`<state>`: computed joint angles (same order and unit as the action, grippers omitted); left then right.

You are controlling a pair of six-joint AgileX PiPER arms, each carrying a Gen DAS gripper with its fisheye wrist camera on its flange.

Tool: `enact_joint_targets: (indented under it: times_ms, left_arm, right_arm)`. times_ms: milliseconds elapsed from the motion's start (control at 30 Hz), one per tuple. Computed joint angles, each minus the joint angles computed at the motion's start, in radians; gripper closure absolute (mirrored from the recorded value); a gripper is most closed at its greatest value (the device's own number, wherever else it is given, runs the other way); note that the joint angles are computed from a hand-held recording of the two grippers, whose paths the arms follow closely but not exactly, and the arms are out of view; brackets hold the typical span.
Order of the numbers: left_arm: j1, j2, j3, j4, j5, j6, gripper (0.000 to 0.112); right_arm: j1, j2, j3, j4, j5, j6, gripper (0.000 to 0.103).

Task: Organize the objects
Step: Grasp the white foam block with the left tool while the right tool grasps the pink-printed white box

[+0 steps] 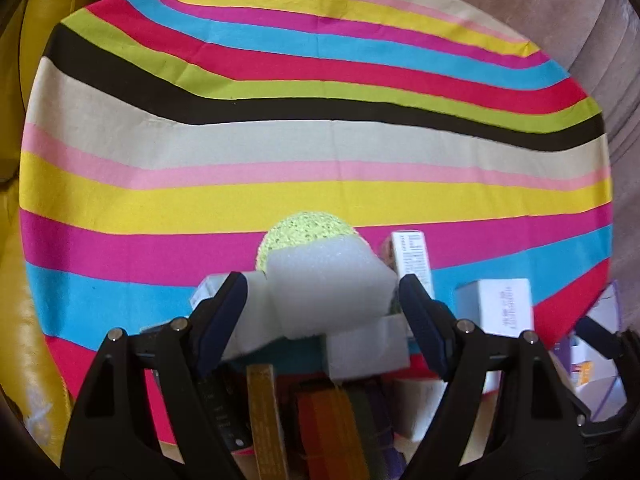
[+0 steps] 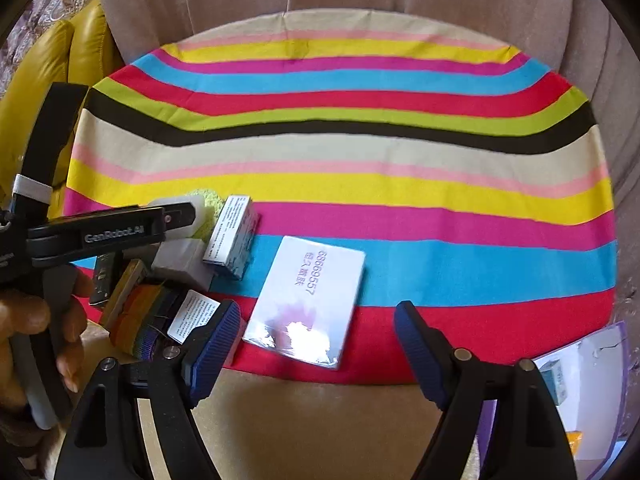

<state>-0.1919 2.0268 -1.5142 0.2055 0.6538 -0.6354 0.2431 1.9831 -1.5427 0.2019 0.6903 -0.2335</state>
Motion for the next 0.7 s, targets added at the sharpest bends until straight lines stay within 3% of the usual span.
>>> enact_joint_targets:
  times_ms: [33, 100, 400, 700]
  left_arm:
    - [0.001, 0.005, -0.004, 0.003, -0.001, 0.003, 0.034]
    - [-0.003, 0.014, -0.009, 0.020, 0.008, -0.005, 0.049]
    - [-0.013, -0.051, 0.081, 0.079, -0.078, -0.070, 0.050]
    - [-0.046, -0.209, 0.304, 0.246, -0.222, -0.333, 0.050]
  right_arm:
    - [0.006, 0.014, -0.018, -0.020, 0.004, 0.027, 0.023]
    - [0.007, 0.024, -0.027, -0.028, -0.005, 0.063, 0.023]
    - [0.048, 0.096, -0.092, -0.150, 0.013, 0.251, 0.023]
    - [0.093, 0.163, -0.161, -0.277, 0.047, 0.353, 0.023]
